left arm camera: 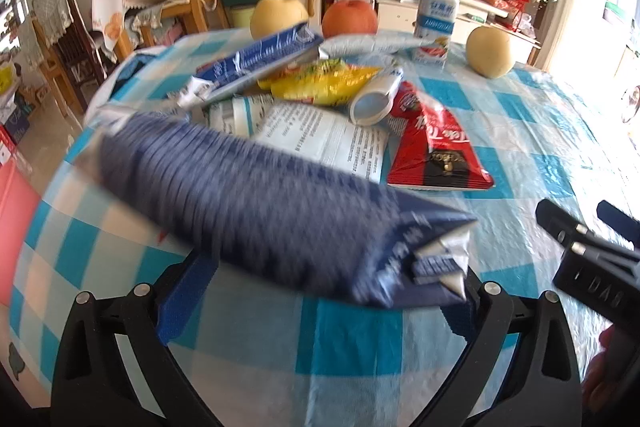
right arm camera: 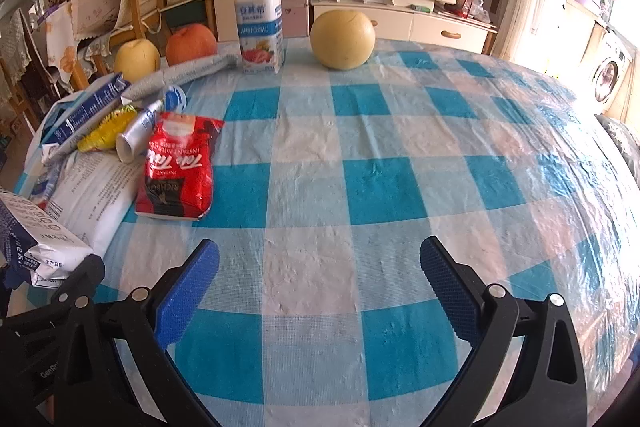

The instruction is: Collect trash

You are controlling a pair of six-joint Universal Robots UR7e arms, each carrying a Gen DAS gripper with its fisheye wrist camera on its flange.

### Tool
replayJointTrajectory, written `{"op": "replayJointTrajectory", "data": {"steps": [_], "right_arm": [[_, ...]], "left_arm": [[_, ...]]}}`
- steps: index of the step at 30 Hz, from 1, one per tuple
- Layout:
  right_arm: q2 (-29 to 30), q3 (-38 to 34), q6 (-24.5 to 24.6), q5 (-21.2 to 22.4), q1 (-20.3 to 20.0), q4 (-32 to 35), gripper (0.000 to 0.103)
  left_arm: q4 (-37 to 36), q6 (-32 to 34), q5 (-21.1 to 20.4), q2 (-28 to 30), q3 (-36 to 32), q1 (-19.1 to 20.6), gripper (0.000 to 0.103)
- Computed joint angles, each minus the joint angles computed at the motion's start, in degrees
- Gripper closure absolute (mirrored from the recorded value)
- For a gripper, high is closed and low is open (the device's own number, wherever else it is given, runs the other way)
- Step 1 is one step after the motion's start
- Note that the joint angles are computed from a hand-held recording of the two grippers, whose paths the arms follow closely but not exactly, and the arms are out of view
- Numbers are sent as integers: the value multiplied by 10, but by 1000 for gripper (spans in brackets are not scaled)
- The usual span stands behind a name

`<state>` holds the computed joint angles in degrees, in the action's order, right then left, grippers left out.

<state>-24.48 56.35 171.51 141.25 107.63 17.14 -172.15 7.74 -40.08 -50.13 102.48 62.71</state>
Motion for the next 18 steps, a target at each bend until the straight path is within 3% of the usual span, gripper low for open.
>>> {"op": "replayJointTrajectory", "data": {"steps": [8, 14, 18], "right_arm": [[-115, 163, -43, -20, 43, -179, 4], [-161, 251, -97, 1, 82, -298, 4], [-186, 305, -141, 14, 109, -381, 4]], "left_arm": [[-91, 40, -13, -67, 78, -39, 4], [-152, 42, -50, -131, 144, -60, 4], [-156, 33, -42, -174, 172, -77, 4]]}}
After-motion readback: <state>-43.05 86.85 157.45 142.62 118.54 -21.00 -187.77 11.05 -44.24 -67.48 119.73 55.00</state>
